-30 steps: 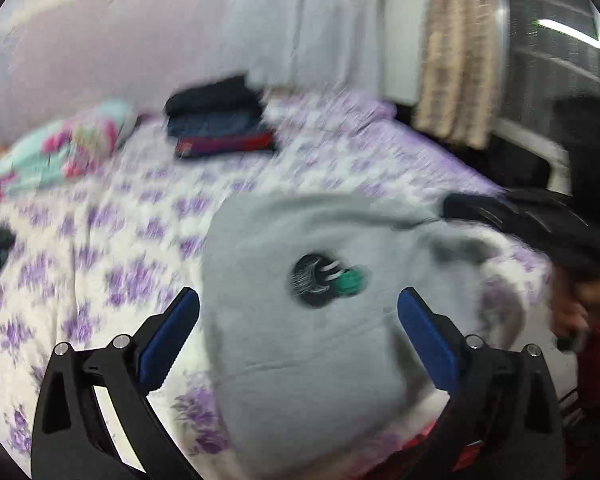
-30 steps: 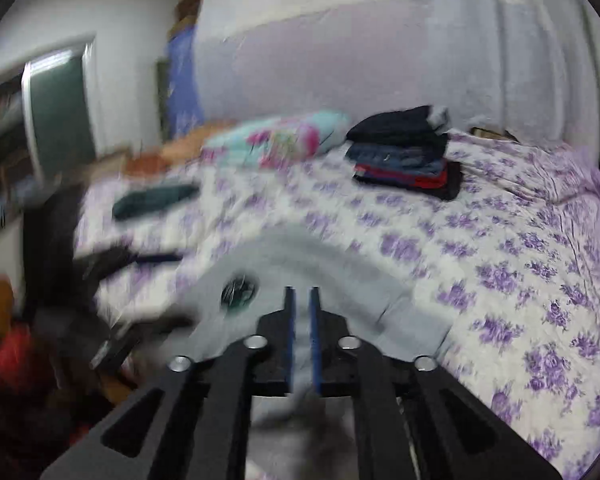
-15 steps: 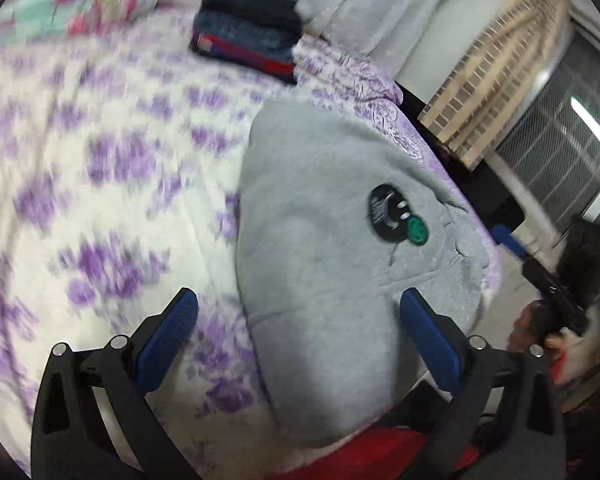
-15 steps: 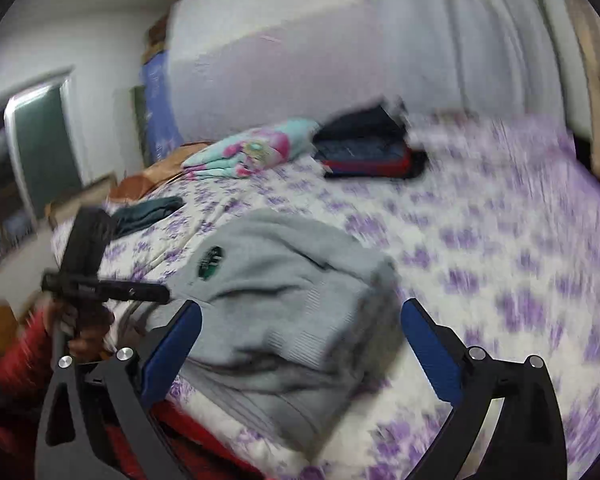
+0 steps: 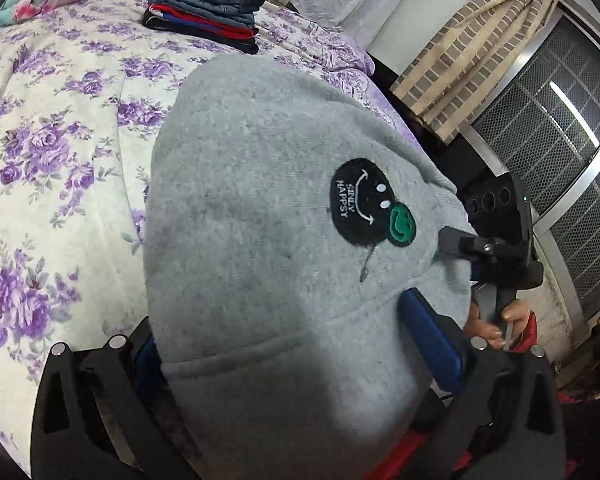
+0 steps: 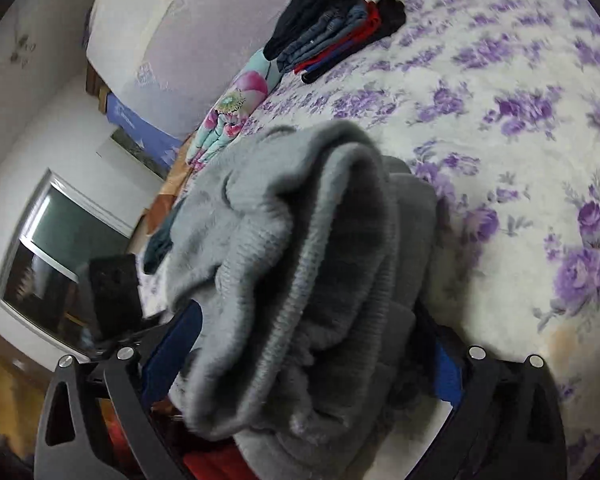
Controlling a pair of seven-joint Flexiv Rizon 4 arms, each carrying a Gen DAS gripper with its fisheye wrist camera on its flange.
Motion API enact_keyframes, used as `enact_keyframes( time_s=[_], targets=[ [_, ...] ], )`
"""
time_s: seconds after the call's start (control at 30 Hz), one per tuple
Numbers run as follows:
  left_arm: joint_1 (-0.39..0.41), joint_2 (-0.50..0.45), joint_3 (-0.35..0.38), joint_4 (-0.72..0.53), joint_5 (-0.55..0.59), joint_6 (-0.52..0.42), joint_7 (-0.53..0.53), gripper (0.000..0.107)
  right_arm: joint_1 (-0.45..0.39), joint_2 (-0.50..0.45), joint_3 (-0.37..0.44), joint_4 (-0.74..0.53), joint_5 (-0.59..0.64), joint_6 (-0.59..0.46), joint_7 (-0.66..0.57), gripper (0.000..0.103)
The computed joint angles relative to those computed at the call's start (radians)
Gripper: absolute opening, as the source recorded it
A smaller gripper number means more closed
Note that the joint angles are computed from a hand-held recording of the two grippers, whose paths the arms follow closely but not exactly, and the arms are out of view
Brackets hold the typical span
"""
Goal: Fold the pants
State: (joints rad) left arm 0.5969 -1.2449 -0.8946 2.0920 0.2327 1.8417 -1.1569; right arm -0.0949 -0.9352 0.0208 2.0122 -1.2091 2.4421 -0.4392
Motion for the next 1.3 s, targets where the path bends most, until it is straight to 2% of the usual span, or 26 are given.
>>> enact_keyframes(
  time_s=[0.03,0.13,0.2,0.27,0.3,0.37,0.43,0.57,0.7,0.83,0.93,1.0,1.07,1.13,1.2,1.3],
  targets=[
    [-0.003,0.002,0.004,0.002,0.005,0.009,0.002,0.098,0.025,0.016,-0.002,0.035,0.072,-0.009,-0.07,0.085],
    [-0.023,0.011,0.028,0.018,0.039,0.087,-0.004,0.084,0.103,0.043,0.009,0.128,0.332,0.008,-0.292,0.071],
    [-0.055,0.047,0.06,0.025,0.059,0.142,-0.022,0.068,0.233,0.08,-0.014,0.192,0.59,0.02,-0.492,0.067],
    [-0.113,0.118,0.117,0.033,0.07,0.206,-0.048,0.06,0.359,0.118,-0.042,0.232,0.813,0.024,-0.672,0.065],
    [-0.133,0.142,0.135,0.031,0.072,0.216,-0.062,0.056,0.388,0.132,-0.05,0.242,0.857,0.031,-0.708,0.063],
    [-0.15,0.178,0.153,0.022,0.081,0.229,-0.09,0.053,0.362,0.156,-0.032,0.238,0.836,0.034,-0.713,0.061],
    [-0.132,0.193,0.131,-0.008,0.104,0.203,-0.113,0.052,0.355,0.178,-0.02,0.209,0.852,0.008,-0.736,0.061],
    [-0.167,0.271,0.133,-0.117,0.096,0.172,-0.147,0.052,0.33,0.215,-0.005,0.061,0.863,-0.104,-0.756,0.061],
    [-0.23,0.309,0.157,-0.281,0.047,0.114,-0.153,0.052,0.254,0.18,0.046,-0.148,0.805,-0.227,-0.706,0.061],
    [-0.305,0.269,0.195,-0.478,-0.032,0.038,-0.132,0.052,0.197,0.068,0.103,-0.418,0.719,-0.377,-0.624,0.061],
    [-0.343,0.2,0.201,-0.615,-0.096,-0.021,-0.099,0.052,0.14,-0.04,0.186,-0.603,0.631,-0.484,-0.568,0.06],
    [-0.354,0.145,0.192,-0.697,-0.144,-0.067,-0.07,0.052,0.102,-0.132,0.273,-0.743,0.566,-0.578,-0.557,0.06],
    [-0.377,0.106,0.2,-0.763,-0.194,-0.105,-0.043,0.052,0.072,-0.226,0.379,-0.869,0.523,-0.684,-0.594,0.06],
    [-0.397,0.059,0.21,-0.829,-0.239,-0.146,-0.012,0.052,0.068,-0.288,0.442,-0.945,0.52,-0.754,-0.64,0.06],
    [-0.432,0.019,0.243,-0.899,-0.293,-0.201,0.01,0.052,0.06,-0.379,0.549,-1.056,0.516,-0.874,-0.716,0.06],
    [-0.492,-0.05,0.32,-1.027,-0.401,-0.359,0.007,0.055,0.082,-0.519,0.713,-1.263,0.567,-1.142,-0.849,0.061]
  ],
)
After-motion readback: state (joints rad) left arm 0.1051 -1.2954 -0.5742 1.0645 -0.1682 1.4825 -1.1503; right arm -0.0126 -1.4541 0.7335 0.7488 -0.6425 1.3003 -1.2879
